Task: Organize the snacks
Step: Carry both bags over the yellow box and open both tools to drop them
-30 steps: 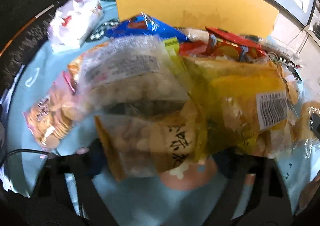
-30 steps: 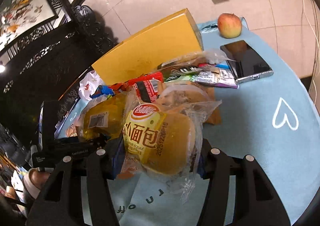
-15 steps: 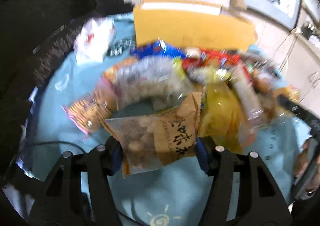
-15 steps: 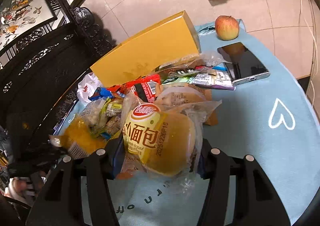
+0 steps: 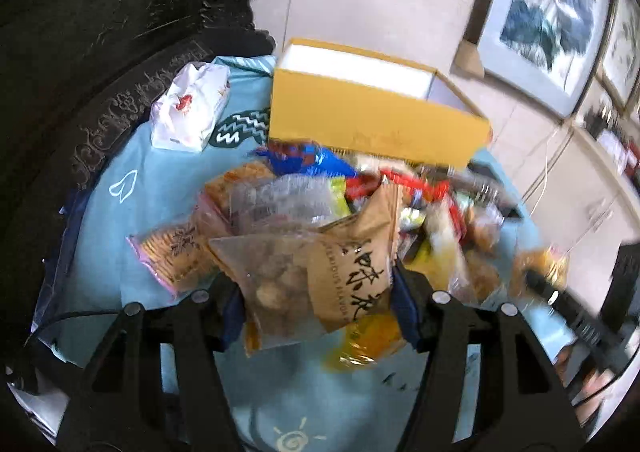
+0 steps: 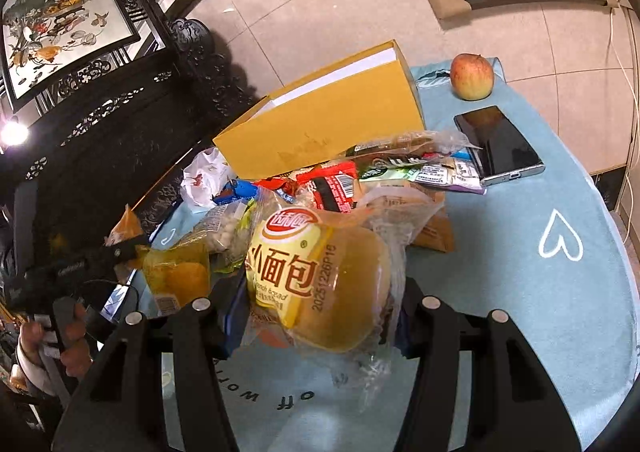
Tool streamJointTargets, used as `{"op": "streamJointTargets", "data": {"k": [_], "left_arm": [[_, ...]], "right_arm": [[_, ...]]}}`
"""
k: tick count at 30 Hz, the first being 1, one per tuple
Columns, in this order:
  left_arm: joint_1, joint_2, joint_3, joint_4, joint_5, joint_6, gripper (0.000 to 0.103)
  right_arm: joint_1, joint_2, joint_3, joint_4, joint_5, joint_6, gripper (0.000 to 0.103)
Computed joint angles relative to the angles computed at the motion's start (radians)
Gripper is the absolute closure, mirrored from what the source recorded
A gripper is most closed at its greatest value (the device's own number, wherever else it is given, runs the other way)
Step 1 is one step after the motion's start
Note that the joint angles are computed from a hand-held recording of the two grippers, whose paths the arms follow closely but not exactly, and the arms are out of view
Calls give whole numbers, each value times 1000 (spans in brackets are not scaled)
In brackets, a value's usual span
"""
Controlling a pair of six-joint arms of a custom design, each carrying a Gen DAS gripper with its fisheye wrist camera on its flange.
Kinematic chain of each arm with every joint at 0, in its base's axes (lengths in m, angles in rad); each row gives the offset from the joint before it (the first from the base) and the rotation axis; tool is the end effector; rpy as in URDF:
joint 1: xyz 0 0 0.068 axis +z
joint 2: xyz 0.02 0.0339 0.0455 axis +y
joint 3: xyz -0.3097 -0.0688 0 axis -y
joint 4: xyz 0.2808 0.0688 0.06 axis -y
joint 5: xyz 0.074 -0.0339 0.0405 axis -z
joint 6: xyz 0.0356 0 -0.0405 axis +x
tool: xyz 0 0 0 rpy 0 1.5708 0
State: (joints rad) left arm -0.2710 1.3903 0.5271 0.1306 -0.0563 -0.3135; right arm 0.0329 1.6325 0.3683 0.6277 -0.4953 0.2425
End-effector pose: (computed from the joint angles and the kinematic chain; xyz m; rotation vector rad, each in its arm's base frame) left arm 0.2645 -0.0714 0.1705 -0.0782 2.3121 -0.2345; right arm 0.2650 0.0257 0.1104 -0.0486 2.2045 0.6992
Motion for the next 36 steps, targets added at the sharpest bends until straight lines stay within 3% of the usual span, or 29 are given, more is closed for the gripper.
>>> {"op": "streamJointTargets", "data": {"k": [2, 4, 10, 16, 21, 26, 29, 30, 31, 33, 36], "left_arm": [[3, -24, -3, 21, 12, 23, 37], [3, 13, 41, -31, 10, 20, 39], [4, 40, 98, -55, 34, 42, 40], [-7, 122, 282, -115, 31, 75, 40], [5, 372, 656, -227, 50, 39, 40], [16, 699, 1102, -416, 38, -9, 39], [29, 855, 1297, -506, 44, -44, 38], [37, 911, 1361, -540, 58, -58, 34], [44, 944, 1392, -554, 75, -78, 23], [53, 953, 1368, -522, 89, -119, 8], [59, 877, 1227, -387, 76, -121, 5]], "right_arm": [[2, -4, 0, -6, 4, -7, 45], [-1, -7, 10, -23, -6, -6, 45], [10, -74, 54, -103, -2, -46, 45], [13, -91, 234, -237, -1, -95, 45], [59, 51, 508, -312, 130, -136, 45], [64, 321, 857, -433, 212, -109, 45], [73, 488, 1078, -579, 262, -109, 43], [75, 514, 1110, -602, 269, -106, 34], [83, 547, 1153, -638, 312, -106, 25], [99, 557, 1159, -642, 415, -125, 24], [89, 478, 1025, -506, 396, -147, 23]]}}
